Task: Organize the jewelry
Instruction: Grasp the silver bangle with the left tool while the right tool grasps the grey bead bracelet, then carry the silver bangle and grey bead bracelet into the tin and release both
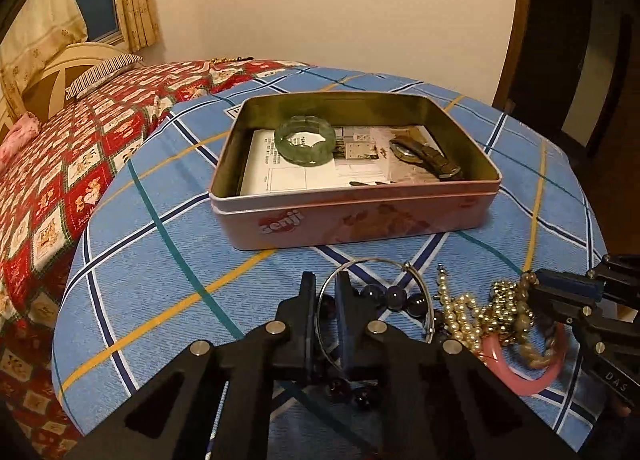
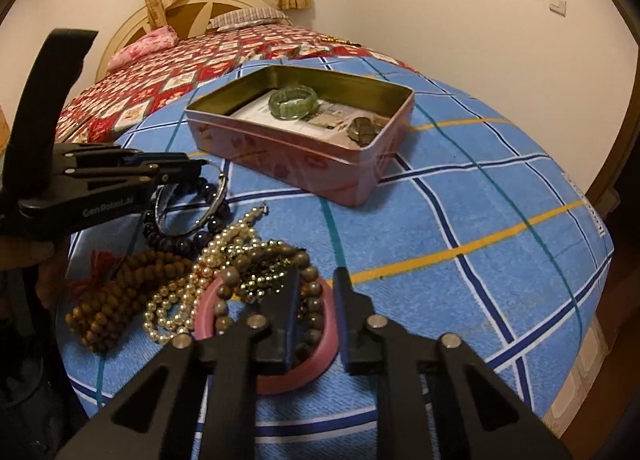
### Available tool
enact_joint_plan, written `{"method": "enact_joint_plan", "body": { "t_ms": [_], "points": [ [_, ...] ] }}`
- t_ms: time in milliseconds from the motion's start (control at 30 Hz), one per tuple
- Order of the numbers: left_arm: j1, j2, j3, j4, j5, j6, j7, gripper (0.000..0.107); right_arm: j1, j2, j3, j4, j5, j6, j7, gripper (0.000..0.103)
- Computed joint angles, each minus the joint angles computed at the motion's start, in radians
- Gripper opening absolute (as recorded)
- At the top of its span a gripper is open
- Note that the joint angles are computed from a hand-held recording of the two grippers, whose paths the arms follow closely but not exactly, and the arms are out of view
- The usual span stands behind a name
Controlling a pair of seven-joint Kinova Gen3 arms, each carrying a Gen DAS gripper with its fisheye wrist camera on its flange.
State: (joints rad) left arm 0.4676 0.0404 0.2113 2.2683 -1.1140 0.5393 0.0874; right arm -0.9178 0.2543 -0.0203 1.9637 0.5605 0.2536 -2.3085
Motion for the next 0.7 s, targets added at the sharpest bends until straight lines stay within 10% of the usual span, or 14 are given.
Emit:
{"method": "enact_joint_plan", "body": {
  "t_ms": [700],
  "points": [
    [-0.038,-0.135,0.121,0.027,-0.047,0.099,0.102,0.005,-0.214,-0.076,0.234,0.067,0.234,-0.128,-0.243,0.012]
  ]
}}
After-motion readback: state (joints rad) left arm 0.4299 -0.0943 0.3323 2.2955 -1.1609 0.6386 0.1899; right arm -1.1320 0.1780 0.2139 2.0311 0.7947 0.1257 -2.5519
